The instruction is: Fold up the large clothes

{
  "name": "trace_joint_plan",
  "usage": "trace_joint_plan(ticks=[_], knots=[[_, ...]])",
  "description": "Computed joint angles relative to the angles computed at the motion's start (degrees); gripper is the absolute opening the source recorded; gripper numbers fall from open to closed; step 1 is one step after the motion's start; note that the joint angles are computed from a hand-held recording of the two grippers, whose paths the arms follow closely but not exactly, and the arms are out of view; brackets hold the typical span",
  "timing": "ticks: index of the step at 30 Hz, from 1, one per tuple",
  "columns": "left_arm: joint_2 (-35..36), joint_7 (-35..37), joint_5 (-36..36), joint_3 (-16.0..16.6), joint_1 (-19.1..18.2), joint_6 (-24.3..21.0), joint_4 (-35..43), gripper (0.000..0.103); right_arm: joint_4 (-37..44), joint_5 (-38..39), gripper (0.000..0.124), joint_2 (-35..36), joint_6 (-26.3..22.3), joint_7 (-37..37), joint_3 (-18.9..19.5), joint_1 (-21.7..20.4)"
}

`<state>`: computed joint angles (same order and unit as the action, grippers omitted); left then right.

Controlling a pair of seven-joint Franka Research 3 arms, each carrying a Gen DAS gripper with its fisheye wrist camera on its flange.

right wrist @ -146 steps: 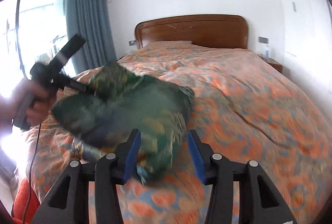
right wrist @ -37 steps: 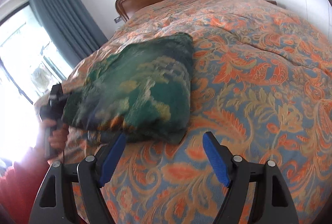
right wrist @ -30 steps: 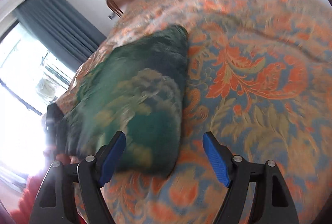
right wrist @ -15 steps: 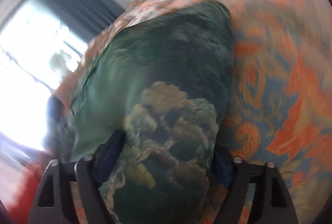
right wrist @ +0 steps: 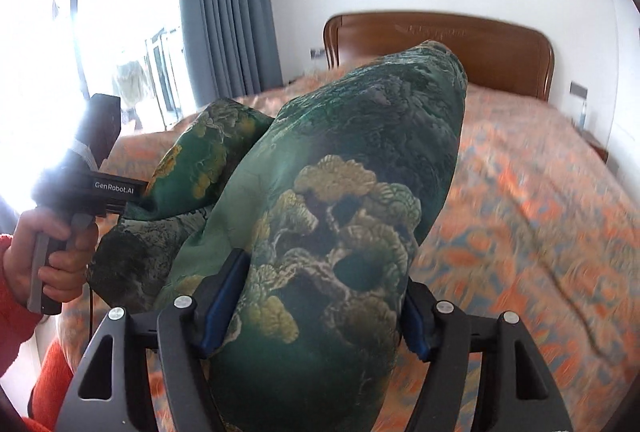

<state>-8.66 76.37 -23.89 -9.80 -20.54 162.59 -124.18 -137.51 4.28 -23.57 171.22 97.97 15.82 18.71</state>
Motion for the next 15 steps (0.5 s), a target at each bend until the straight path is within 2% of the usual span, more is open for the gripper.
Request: trace_joint_plan(ticks=[5,7,10,13,15], knots=[[9.2,-5.7,10.5,-2.2,2.9,-0.5,11.7,0.027,6.8,0.5,0.07,4.7,0.2,-4.8,-4.1,-0.1],[13.4,-6.2,12.5,-3.0,4.0,-0.7,15.6,0.027,8.9,1.9,0.07,7.0,0.5,-7.2,-6.1,0.6],[20.6,-10.4,19.7,-3.6,4.2,-2.3,22.4,0.028,13.2,10.5,0.07,12.0,-0.5,-15.1,-12.4,4.6],[28.7,-14.7,24.9,-3.0,4.1,-6.0,28.6,0.039,15.8,20.2,0.07,16.4,-2.5,-21.7,-15.2,5.5],[32.6,-19.7,27.5,-1.9,3.3,-9.9,31.0,0.047,17.5,24.6,0.074,20.6,-5.9,-22.2,-15.5,3.9]])
